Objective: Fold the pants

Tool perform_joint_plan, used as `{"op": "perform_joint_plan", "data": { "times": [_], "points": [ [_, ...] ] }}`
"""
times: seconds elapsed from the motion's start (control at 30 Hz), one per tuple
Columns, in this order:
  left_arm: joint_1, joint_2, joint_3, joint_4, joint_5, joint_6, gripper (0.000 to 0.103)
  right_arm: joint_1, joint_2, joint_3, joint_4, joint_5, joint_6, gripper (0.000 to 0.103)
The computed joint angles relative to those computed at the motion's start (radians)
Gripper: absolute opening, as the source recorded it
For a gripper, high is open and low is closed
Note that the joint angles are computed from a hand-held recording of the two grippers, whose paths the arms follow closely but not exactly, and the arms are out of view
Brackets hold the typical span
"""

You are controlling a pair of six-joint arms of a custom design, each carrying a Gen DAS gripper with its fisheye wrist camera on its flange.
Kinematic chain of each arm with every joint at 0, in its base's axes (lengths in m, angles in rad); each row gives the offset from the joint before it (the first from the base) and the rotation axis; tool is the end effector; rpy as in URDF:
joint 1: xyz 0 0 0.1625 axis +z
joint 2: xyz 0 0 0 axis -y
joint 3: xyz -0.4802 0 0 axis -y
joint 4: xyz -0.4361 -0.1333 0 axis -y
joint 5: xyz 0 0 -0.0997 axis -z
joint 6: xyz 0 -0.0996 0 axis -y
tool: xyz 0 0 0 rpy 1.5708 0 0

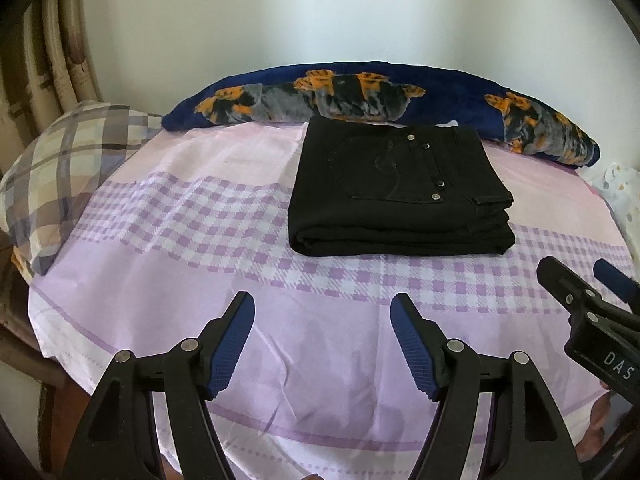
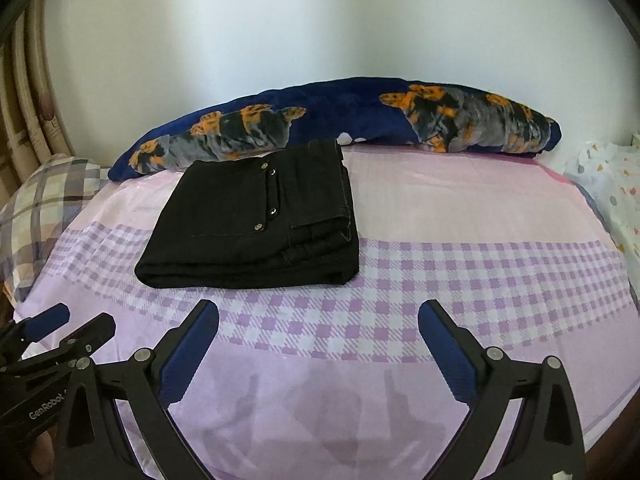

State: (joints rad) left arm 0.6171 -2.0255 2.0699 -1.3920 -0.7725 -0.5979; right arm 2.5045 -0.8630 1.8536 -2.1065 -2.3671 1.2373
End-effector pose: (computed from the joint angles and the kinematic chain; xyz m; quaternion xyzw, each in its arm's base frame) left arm -0.1316 -0.3443 0.4847 0.2046 0.8936 -0.1972 0.3476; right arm 0.5275 -0.3131 0.0562 -0.0494 -0.9009 0.2372 0.3601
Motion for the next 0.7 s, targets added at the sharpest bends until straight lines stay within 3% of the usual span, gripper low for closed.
{"op": "perform_joint_plan", "data": {
  "times": [0.17, 0.7],
  "points": [
    [-0.006, -0.001, 0.001, 0.014, 0.002, -0.014, 0.071, 0.006, 0.006, -0.018, 0.046, -0.021, -0.011, 0.100],
    [-0.006, -0.011, 0.002, 0.041, 0.011, -0.037, 0.071, 0.010, 0.017, -0.021, -0.004, -0.001, -0.036, 0.100]
  ]
}}
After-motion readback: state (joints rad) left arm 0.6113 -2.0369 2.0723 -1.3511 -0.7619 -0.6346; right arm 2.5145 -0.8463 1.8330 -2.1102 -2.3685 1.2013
